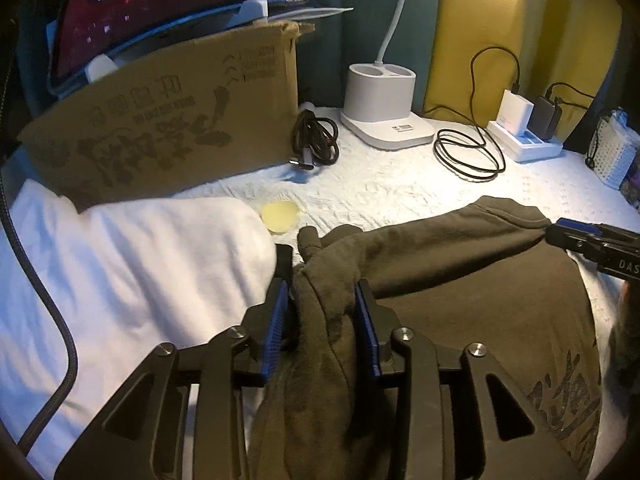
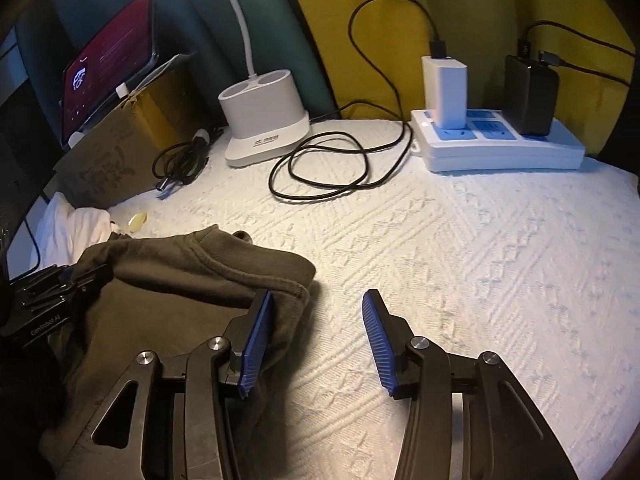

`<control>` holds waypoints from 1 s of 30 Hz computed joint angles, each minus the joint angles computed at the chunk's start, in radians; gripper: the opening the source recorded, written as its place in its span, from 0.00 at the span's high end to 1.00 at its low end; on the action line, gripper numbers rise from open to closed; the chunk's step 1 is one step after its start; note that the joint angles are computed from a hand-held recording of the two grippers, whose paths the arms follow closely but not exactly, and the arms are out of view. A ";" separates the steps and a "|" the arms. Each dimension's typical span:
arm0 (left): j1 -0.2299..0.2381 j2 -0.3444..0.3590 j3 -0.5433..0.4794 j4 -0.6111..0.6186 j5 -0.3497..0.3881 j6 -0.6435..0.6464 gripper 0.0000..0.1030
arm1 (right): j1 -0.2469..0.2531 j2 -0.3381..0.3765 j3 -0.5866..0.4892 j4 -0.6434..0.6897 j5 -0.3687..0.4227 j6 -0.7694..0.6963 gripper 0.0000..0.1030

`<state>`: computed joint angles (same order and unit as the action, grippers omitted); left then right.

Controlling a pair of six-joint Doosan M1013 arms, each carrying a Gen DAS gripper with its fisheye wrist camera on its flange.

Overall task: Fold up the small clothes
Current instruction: 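Open the right tool and then the left tool to release the shirt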

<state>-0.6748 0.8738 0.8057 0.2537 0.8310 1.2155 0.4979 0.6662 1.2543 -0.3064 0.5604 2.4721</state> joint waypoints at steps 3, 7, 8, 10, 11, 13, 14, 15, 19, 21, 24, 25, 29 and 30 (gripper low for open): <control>-0.006 -0.015 0.018 0.048 -0.014 -0.025 0.65 | 0.004 -0.011 0.010 -0.054 0.011 0.067 0.53; -0.002 -0.039 0.046 0.050 -0.043 -0.060 0.65 | 0.007 -0.031 0.033 -0.093 0.005 0.120 0.53; -0.003 -0.044 0.052 0.055 -0.048 -0.063 0.65 | 0.008 -0.035 0.038 -0.104 0.004 0.131 0.53; -0.007 -0.055 0.067 0.061 -0.061 -0.062 0.65 | 0.011 -0.043 0.047 -0.116 0.003 0.145 0.53; -0.009 -0.061 0.074 0.060 -0.068 -0.058 0.65 | 0.013 -0.047 0.052 -0.121 0.004 0.150 0.53; -0.013 -0.071 0.087 0.051 -0.080 -0.050 0.65 | 0.017 -0.051 0.058 -0.126 0.007 0.159 0.53; -0.014 -0.075 0.091 0.036 -0.084 -0.043 0.65 | 0.020 -0.054 0.062 -0.129 0.008 0.164 0.53; -0.014 -0.080 0.096 0.013 -0.091 -0.035 0.65 | 0.022 -0.057 0.066 -0.132 0.008 0.171 0.53; -0.022 -0.102 0.126 -0.013 -0.121 -0.024 0.65 | 0.033 -0.076 0.090 -0.161 0.006 0.207 0.53; -0.025 -0.111 0.140 -0.031 -0.132 -0.015 0.65 | 0.039 -0.086 0.103 -0.181 0.007 0.231 0.53; -0.031 -0.127 0.162 -0.065 -0.149 0.003 0.65 | 0.048 -0.100 0.120 -0.206 0.011 0.261 0.53; -0.033 -0.131 0.169 -0.067 -0.154 0.007 0.65 | 0.051 -0.105 0.125 -0.213 0.013 0.270 0.53; -0.045 -0.149 0.195 -0.083 -0.172 0.025 0.65 | 0.064 -0.126 0.152 -0.243 0.014 0.303 0.53; -0.048 -0.155 0.203 -0.087 -0.177 0.032 0.65 | 0.067 -0.130 0.157 -0.246 0.017 0.305 0.53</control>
<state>-0.7231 0.7191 1.0090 0.1664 0.6540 1.2478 0.5647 0.5363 1.4113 -0.5519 0.5772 2.7770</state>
